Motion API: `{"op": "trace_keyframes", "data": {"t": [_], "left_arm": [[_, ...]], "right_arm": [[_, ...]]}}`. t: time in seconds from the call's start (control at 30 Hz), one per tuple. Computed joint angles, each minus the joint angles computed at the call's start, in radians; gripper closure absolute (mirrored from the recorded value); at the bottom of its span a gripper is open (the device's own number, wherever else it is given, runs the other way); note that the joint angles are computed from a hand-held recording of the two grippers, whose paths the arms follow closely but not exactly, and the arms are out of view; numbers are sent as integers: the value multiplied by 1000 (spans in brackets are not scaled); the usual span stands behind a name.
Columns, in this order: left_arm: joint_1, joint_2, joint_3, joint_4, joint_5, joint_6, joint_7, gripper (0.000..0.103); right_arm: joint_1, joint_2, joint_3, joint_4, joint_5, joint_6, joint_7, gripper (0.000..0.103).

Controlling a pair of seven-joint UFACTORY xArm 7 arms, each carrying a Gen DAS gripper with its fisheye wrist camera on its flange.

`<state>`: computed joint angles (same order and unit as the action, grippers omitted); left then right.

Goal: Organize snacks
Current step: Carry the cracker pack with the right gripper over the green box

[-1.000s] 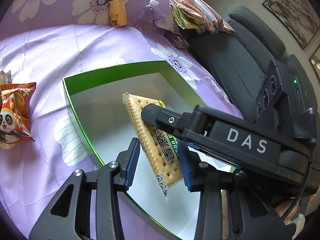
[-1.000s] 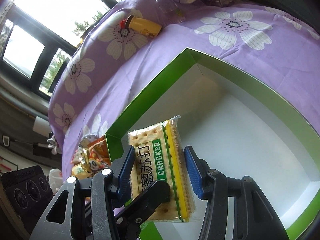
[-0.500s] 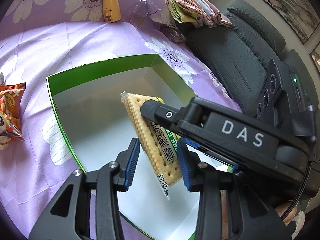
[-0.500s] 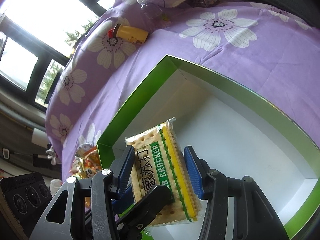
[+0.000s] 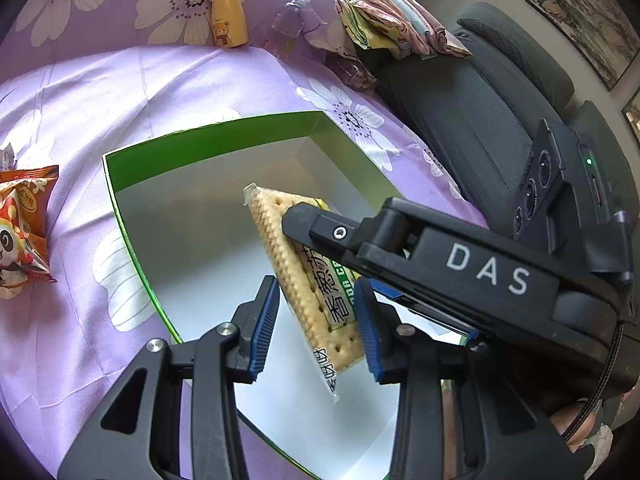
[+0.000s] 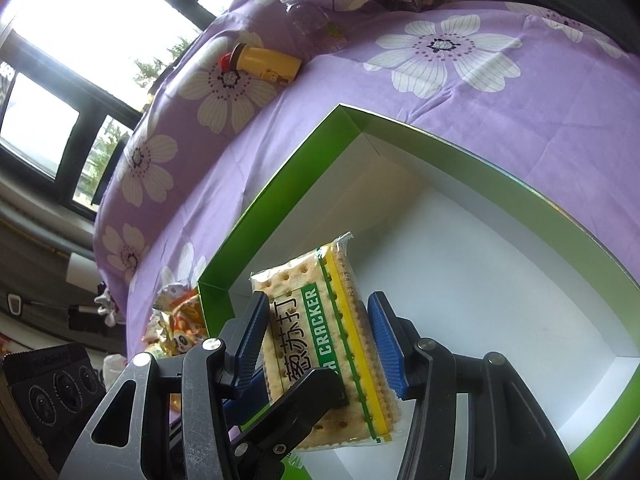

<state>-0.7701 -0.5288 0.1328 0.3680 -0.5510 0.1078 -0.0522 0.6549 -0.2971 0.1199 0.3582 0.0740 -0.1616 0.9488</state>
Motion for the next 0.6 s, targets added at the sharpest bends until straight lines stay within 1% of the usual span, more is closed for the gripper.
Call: {"op": "trace_keyframes", "data": {"t": [0.07,0.1,0.17,0.2,0.23,0.27,0.3,0.33,0.4,0.43,0.47,0.5,0.53,0.6], "left_arm": [[-19,-3,17,1,-10,-3,10,66],[-52,-7,47,1,-28,-10,27,66],[-118,-15,106,5,-67,-22,65,66],[-125,-16,107,7,-72,-26,71,66],[-108,-12,85,9,-63,-28,64,66],[-98,-10,70,10,-56,-34,62,66],[-108,-11,76,11,-57,-40,67,66],[-137,-13,101,14,-67,-46,80,66],[-197,-20,155,19,-90,-56,107,66],[-214,-21,170,22,-96,-60,115,66],[-213,-19,168,24,-96,-60,114,66],[-200,-14,154,25,-92,-60,105,66],[-183,-9,137,25,-86,-58,95,66],[-167,-2,122,27,-78,-51,84,66]], "right_arm": [[2,-3,-3,-2,0,0,0,49],[-16,-9,16,-4,2,3,3,49],[-101,-35,107,-11,8,20,15,49],[-143,-50,150,-15,9,26,22,49],[-166,-62,174,-21,9,25,29,49],[-153,-65,159,-28,6,11,29,49],[-139,-65,141,-35,5,-3,29,49],[-137,-65,136,-40,5,-14,32,49],[-163,-78,159,-50,13,-19,47,49],[-179,-87,174,-56,16,-23,52,49],[-189,-95,183,-61,15,-29,55,49],[-186,-97,177,-65,12,-38,55,49],[-166,-93,153,-67,5,-48,54,49],[-105,-74,82,-65,-12,-53,53,49]]}}
